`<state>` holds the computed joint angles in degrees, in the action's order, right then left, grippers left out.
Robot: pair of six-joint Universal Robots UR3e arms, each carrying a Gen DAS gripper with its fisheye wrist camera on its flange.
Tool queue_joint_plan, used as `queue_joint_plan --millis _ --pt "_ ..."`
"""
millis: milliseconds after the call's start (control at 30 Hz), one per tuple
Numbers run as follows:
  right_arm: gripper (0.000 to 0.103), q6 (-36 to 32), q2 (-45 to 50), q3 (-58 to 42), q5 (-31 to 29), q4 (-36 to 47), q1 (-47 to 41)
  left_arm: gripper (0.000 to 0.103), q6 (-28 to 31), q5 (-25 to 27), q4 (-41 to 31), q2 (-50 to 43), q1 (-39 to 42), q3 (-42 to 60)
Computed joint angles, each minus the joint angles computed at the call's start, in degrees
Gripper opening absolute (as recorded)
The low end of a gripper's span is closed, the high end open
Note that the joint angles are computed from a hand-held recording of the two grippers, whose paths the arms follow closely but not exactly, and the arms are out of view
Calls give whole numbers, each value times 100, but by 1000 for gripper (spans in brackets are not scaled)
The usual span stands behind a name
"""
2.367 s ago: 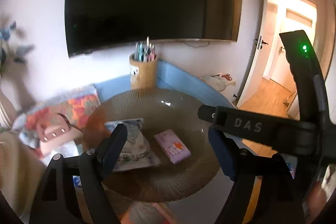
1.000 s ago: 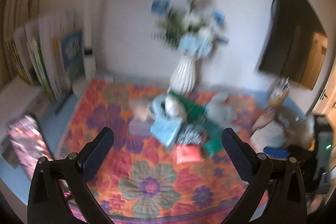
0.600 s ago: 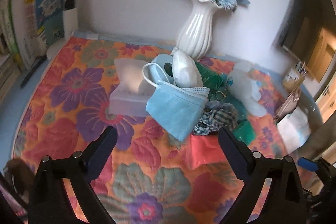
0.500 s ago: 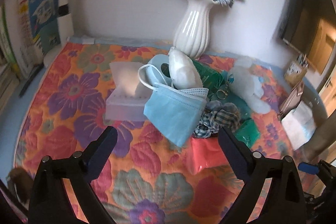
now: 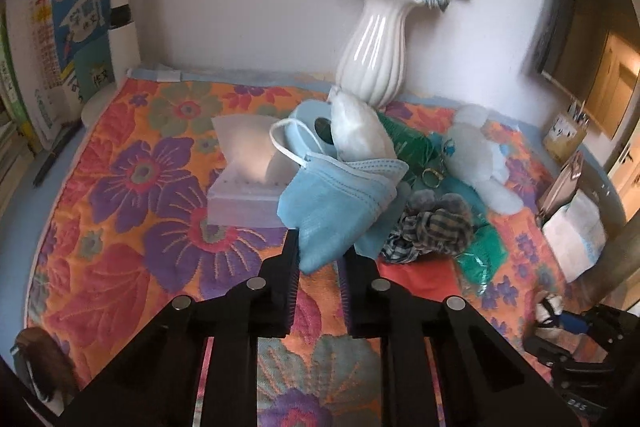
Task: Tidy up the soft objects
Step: 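Grasp the blue face mask with the left tool while the right tool grasps the white mask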
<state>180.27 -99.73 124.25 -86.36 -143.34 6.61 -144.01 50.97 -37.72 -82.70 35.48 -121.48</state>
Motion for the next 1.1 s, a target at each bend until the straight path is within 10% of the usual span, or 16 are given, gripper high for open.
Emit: queue_joint_plan --millis 333,433,833,900,967,1100 --pt "42 -40 891 -556 291 -376 315 18 2036 -339 -2834 1586 1227 -396" --pt "46 -9 914 -420 252 -631 376 36 1656 -167 -1981 1756 1226 -894" --pt "58 281 481 34 522 -691 245 38 604 193 -854 1055 444 -744" --pt "58 257 458 56 566 -684 204 49 486 332 -576 1123 378 -820" --pt "58 291 474 52 555 -701 215 85 370 332 -206 1177 397 -940" --pt "58 326 453 66 554 -706 221 86 586 -136 -239 1356 599 -989"
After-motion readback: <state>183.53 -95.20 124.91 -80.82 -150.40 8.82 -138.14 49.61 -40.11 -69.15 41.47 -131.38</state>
